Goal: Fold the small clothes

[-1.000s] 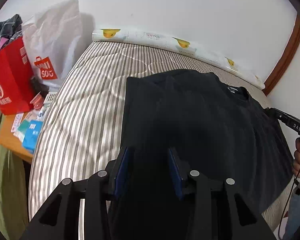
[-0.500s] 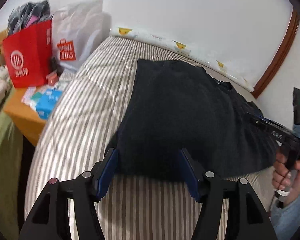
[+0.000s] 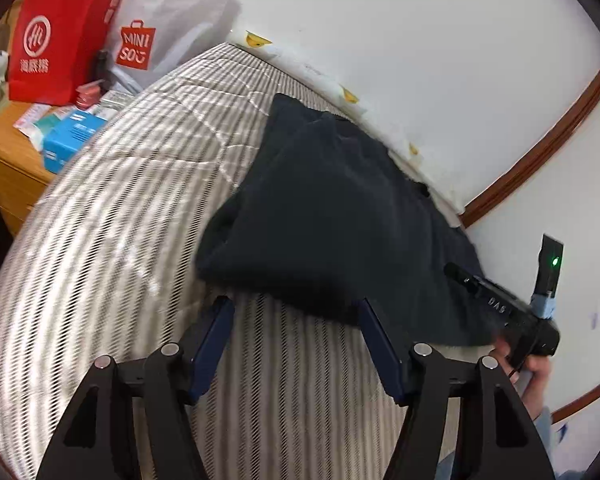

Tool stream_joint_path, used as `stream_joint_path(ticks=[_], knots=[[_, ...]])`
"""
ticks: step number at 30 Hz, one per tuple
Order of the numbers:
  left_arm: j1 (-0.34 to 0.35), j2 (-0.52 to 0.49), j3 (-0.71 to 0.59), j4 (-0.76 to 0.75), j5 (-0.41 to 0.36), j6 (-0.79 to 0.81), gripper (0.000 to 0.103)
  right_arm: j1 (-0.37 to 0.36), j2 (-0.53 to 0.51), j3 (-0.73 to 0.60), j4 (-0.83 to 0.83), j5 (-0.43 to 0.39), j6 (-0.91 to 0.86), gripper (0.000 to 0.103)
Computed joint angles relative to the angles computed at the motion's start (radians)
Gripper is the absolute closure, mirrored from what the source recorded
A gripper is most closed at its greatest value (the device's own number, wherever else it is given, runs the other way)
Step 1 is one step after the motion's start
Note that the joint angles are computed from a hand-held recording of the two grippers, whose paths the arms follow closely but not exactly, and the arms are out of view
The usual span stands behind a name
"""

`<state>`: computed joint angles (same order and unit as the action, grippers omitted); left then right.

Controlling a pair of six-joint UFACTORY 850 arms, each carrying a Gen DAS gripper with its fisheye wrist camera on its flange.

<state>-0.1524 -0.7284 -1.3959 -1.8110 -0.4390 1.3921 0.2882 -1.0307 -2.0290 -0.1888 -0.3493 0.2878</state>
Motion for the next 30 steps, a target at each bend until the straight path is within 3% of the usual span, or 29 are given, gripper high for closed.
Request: stream_joint_path(ticks=[4,9,13,15,18,23,30], knots=[[0.002,-0.038,-0.050,-0.012,-0.044,-0.034,0.038,-0.006,-0.018,-0.029,-0.019,-0.006,0.016,0.058],[-0.011,-0.073,-0.105,-0.042,-0.025,-0.058,0.038,-0.006,-0.052,-0.060,-0.015,-0.033,0.030,0.058],[-0.022,-0.095,-0.148,-0.031,0.010,-0.098,0.041,0.012,0.000,0.048,-0.251,0.028,0.230,0.058],[-0.029,-0.096,-0.163,0.032,0.053,-0.160,0.056,0.020,0.031,0.107,-0.374,0.051,0.338,0.058],[-0.045,-0.097,-0.184,0.145,0.124,-0.254,0.070,0.025,0.070,0.178,-0.476,0.071,0.447,0.058],[-0.079,-0.060,-0.179,0.152,0.224,-0.202,0.081,0.030,0.143,0.299,-0.596,0.111,0.574,0.058],[-0.126,-0.034,-0.221,0.212,0.284,-0.173,0.086,-0.008,0.265,0.474,-0.374,0.220,0.330,0.057]])
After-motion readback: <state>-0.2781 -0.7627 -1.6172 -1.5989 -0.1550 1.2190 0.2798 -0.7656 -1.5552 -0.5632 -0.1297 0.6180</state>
